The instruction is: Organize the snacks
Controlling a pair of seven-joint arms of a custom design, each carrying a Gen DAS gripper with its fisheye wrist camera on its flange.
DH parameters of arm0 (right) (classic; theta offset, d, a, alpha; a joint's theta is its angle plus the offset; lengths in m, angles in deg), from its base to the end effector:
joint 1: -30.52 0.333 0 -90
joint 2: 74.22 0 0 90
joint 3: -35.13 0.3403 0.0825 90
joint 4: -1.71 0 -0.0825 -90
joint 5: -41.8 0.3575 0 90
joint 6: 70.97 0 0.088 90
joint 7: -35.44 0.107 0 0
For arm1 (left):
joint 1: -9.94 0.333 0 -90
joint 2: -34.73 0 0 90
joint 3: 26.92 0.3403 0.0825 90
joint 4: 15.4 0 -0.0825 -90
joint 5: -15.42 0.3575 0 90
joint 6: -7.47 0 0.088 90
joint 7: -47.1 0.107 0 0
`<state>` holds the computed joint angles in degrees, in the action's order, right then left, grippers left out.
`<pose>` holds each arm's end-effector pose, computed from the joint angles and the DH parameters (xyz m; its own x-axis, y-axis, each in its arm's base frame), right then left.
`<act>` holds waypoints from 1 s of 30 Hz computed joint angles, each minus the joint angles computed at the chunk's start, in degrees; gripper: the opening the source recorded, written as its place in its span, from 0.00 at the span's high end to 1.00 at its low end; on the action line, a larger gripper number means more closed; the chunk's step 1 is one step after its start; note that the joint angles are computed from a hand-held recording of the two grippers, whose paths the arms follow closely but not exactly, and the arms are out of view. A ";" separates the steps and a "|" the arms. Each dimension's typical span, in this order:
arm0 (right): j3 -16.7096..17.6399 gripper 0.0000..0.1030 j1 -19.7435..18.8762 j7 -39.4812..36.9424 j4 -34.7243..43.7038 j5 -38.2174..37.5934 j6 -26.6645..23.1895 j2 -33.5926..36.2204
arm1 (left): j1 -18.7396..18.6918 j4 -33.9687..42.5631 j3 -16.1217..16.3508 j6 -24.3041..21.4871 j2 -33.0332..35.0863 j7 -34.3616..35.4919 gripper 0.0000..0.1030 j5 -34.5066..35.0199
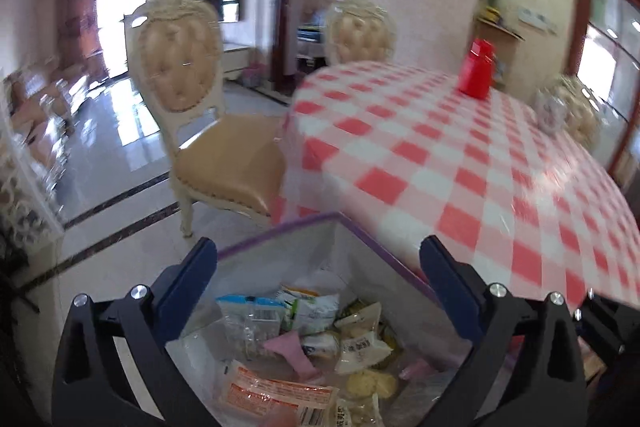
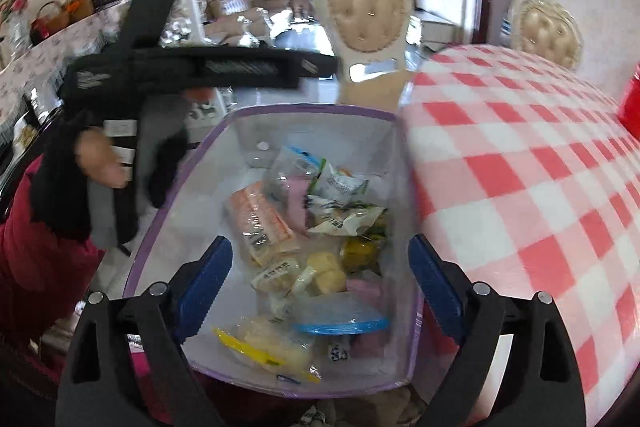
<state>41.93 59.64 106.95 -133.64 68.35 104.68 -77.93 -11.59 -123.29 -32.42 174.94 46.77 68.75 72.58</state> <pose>0.4369 0.2738 0.4800 0.5196 -0.8468 -0.1138 -0.6538 -0.3083 -0.6911 0.5364 -0.3274 0.5112 -0.1982 -0.9772 0.0766 -0.5940 0.0575 -0.8024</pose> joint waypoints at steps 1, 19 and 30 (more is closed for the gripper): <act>-0.55 0.16 0.09 -0.40 0.72 1.58 -2.57 -0.40 | -0.27 -0.03 0.10 -1.62 -0.63 -1.00 0.02 -0.35; 1.49 0.16 -4.96 24.16 6.52 -20.09 -16.08 2.91 | 1.20 0.56 -3.40 -12.16 1.77 18.86 0.02 -26.33; 1.35 0.16 -4.89 26.27 6.72 -22.18 -16.40 3.67 | 0.19 1.81 -2.99 -14.19 2.86 20.11 0.02 -25.52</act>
